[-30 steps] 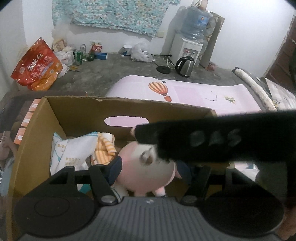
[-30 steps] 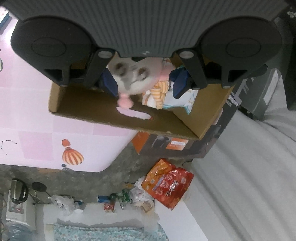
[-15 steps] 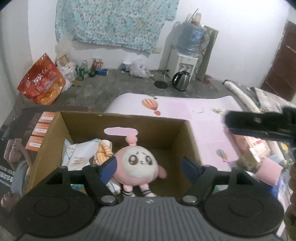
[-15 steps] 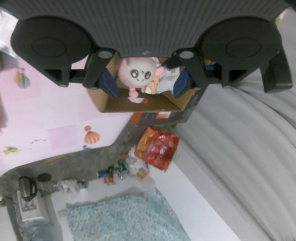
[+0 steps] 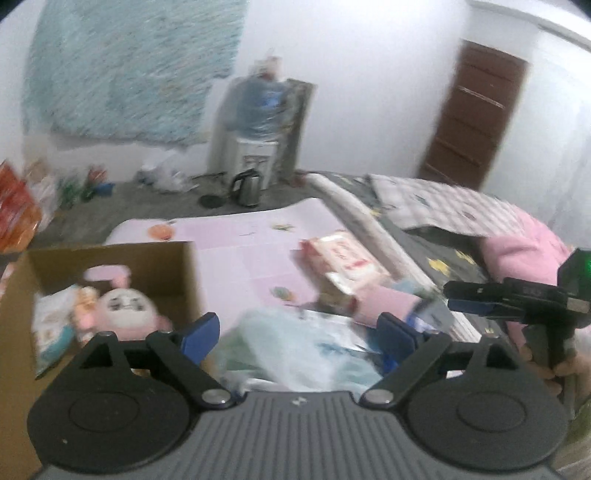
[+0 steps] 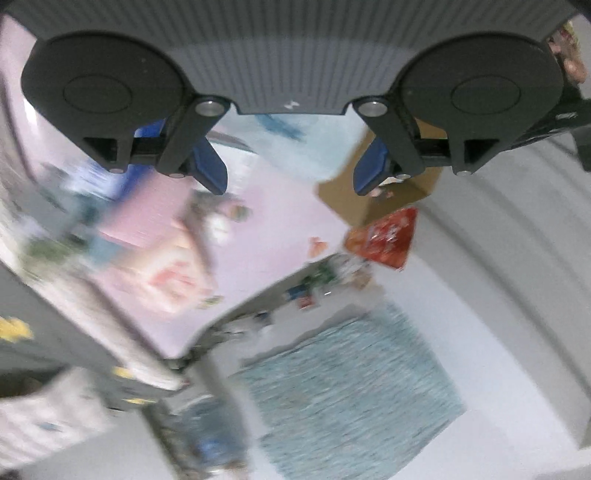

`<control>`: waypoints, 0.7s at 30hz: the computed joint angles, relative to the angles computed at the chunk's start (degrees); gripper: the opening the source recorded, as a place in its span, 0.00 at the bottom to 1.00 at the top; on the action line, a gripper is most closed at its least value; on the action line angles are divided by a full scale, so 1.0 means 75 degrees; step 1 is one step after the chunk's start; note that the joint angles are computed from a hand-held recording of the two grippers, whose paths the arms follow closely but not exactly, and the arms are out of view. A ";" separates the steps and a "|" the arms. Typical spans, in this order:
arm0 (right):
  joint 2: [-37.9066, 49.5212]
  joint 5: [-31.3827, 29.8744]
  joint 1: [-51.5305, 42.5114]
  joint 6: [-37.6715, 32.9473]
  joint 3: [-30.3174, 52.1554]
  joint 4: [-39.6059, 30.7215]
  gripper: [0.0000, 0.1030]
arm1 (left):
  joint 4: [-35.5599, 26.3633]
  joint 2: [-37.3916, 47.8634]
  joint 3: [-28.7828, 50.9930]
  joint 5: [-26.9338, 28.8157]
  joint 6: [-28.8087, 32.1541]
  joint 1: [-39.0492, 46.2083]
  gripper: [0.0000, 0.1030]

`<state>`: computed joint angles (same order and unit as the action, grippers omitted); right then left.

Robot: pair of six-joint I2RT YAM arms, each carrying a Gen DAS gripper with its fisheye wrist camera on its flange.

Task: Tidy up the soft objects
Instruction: 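Move both tools back toward the remaining items on the bed, then grasp the pink knitted pouch edge with the right tool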

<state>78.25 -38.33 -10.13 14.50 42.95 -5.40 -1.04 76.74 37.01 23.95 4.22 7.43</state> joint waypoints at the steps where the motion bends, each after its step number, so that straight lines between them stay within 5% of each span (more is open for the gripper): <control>1: -0.0104 -0.0119 -0.0309 -0.0112 -0.0284 0.0039 0.73 | 0.0289 -0.0098 -0.0245 -0.0230 -0.0095 -0.0405 0.90; 7: 0.0202 -0.0943 -0.1921 -0.0607 -0.1653 0.0731 0.73 | 0.1937 0.0554 -0.1044 -0.1149 -0.0640 -0.2397 0.90; 11: 0.1172 -0.0747 -0.1982 -0.0483 -0.1944 0.1706 0.73 | 0.3044 0.1625 -0.1090 -0.1846 -0.0807 -0.3532 0.90; 21: 0.2903 -0.0574 -0.1778 -0.0066 -0.1530 0.2960 0.73 | 0.3595 0.3983 0.0289 -0.2703 -0.1084 -0.4507 0.84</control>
